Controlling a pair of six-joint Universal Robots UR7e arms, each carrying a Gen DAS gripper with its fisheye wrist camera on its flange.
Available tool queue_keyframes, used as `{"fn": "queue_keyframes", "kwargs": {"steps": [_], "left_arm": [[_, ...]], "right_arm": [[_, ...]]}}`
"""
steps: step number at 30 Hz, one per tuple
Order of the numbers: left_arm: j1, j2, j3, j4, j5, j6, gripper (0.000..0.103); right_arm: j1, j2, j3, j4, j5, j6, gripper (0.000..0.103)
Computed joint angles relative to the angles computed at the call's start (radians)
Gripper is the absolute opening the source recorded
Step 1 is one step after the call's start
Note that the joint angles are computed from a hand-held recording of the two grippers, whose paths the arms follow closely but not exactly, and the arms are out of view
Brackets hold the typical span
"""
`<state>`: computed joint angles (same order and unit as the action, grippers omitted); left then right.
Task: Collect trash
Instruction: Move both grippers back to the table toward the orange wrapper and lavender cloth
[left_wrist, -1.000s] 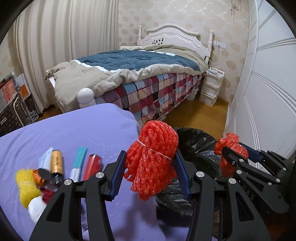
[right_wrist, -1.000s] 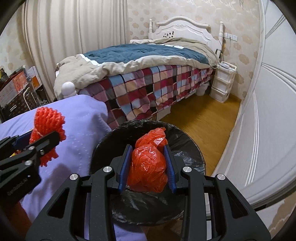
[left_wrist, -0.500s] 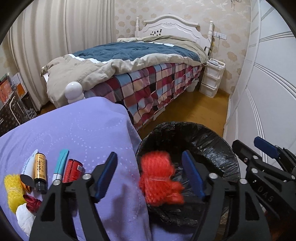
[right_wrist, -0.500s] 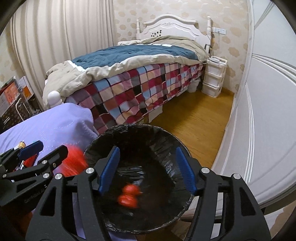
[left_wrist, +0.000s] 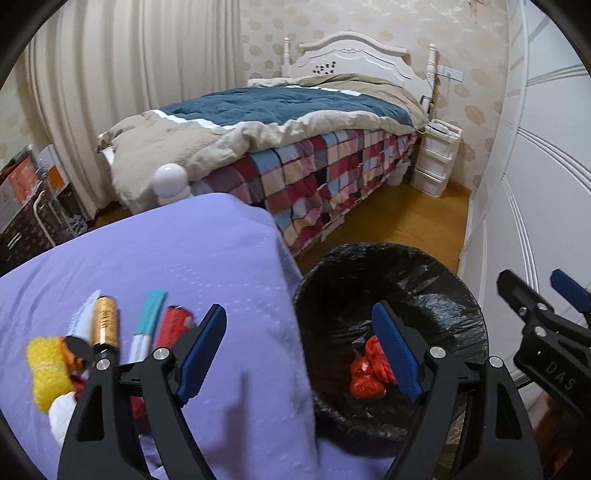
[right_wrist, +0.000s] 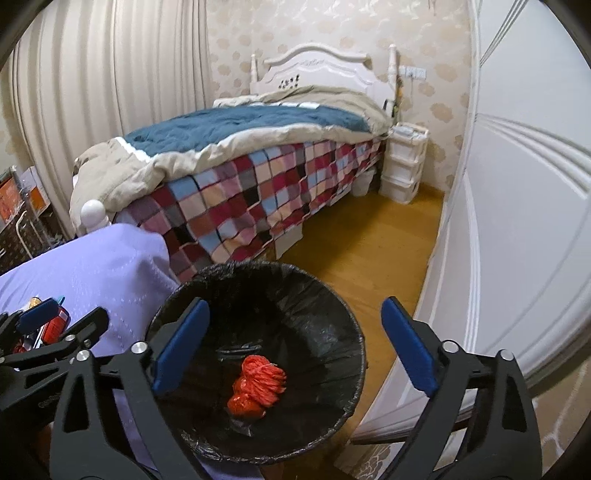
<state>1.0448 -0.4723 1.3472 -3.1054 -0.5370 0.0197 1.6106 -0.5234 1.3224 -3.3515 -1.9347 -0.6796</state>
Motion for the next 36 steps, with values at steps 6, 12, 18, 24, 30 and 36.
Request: {"fn": "queue_keyframes", "kwargs": {"steps": [6,12,18,24,30,36], "left_arm": [[-0.024,-0.089,0.139,0.009,0.057,-0.088,0.079],[-0.047,-0.191,0.312,-0.001,0.128,-0.191,0.079],[-0.055,-0.288,0.461,0.063,0.187,-0.369,0.079],[-0.037,-0.358,0.546,0.187,0.183,-0.556,0.079],[-0.034,-0.372,0.564,0.191,0.174,-0.583,0.079],[-0.029,-0.427,0.616,0.277,0.163,-0.683,0.079]], "right_arm": [[0.014,-0.037,0.071,0.014,0.018,0.013,0.094],[0.035,-0.072,0.183,0.0,0.035,0.011,0.094],[0.053,-0.089,0.263,-0.001,0.057,-0.004,0.094],[0.073,-0.083,0.296,0.009,0.067,-0.027,0.094],[0.082,-0.083,0.309,0.025,0.068,-0.028,0.094],[0.083,-0.087,0.316,0.04,0.078,-0.026,0.094]]}}
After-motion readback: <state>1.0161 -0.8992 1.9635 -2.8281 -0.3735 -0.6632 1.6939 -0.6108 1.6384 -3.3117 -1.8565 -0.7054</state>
